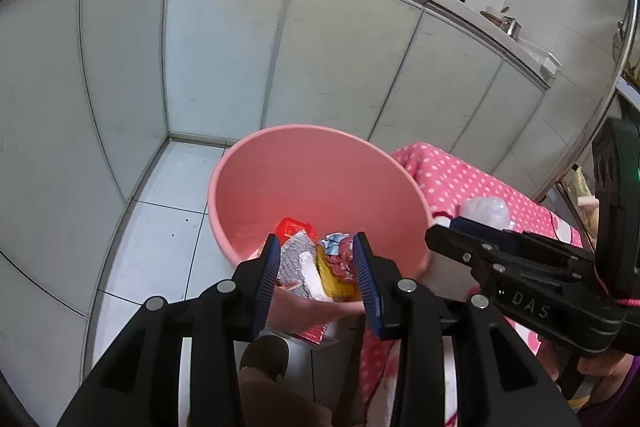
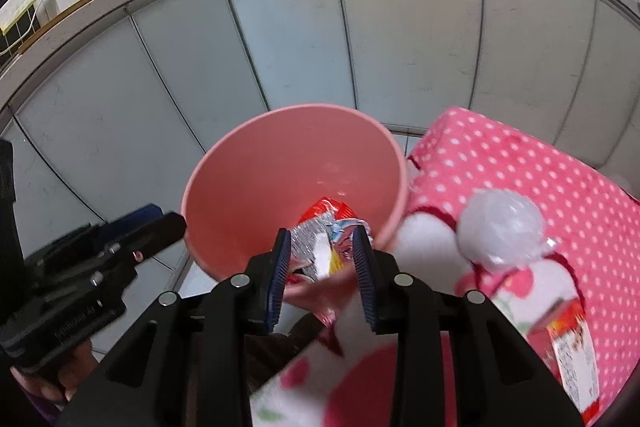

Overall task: Collect trash
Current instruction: 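Open the left tool over the bucket while the right tool releases the yellow net inside, then move both tools back to the table toward the plastic bag and medicine box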

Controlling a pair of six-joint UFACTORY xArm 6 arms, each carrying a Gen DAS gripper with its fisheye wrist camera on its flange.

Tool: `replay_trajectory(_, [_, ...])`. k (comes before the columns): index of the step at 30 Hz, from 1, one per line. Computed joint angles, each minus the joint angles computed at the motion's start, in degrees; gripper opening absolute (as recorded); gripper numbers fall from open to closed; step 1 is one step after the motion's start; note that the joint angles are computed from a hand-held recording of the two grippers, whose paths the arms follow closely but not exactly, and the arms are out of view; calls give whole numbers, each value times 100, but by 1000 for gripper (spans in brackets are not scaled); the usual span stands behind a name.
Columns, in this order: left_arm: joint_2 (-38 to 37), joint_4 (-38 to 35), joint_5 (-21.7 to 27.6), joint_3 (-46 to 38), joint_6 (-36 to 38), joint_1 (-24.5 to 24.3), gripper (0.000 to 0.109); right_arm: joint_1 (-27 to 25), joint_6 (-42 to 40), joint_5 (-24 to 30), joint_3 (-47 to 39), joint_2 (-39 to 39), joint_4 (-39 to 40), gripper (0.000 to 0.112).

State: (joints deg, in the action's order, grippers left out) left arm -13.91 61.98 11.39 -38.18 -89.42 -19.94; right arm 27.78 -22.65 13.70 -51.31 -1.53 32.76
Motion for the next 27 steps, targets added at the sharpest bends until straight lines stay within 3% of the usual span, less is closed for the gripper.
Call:
replay_trajectory(4, [-111, -142, 36, -1, 150, -148, 40, -112, 199, -359, 575, -506, -244, 33])
replay_trajectory(10, [-117, -284, 49, -95, 372, -483, 40, -421, -129, -349, 1218, -1306, 199, 33])
replay_trajectory(15, [23, -353, 92, -259, 513, -814, 41, -770, -15, -492, 1894, -2014, 128, 33])
replay_trajectory(21, [295, -767, 69, -528, 1038, -1126, 43, -1327, -680, 11, 2187, -2494, 893, 33])
replay_trajectory(23, [408, -862, 83, -640, 1194, -1208, 45, -1494, -647, 30, 2290, -2579, 794, 33])
replay_trajectory(25, [528, -921, 109, -764, 1293, -1279, 45, -1617, -406, 17, 2368, -2618, 471, 44])
replay_trajectory(27, [669, -1105, 105, -896, 1496, -1339, 45, -1780, -763, 104, 2385, -2640, 678, 44])
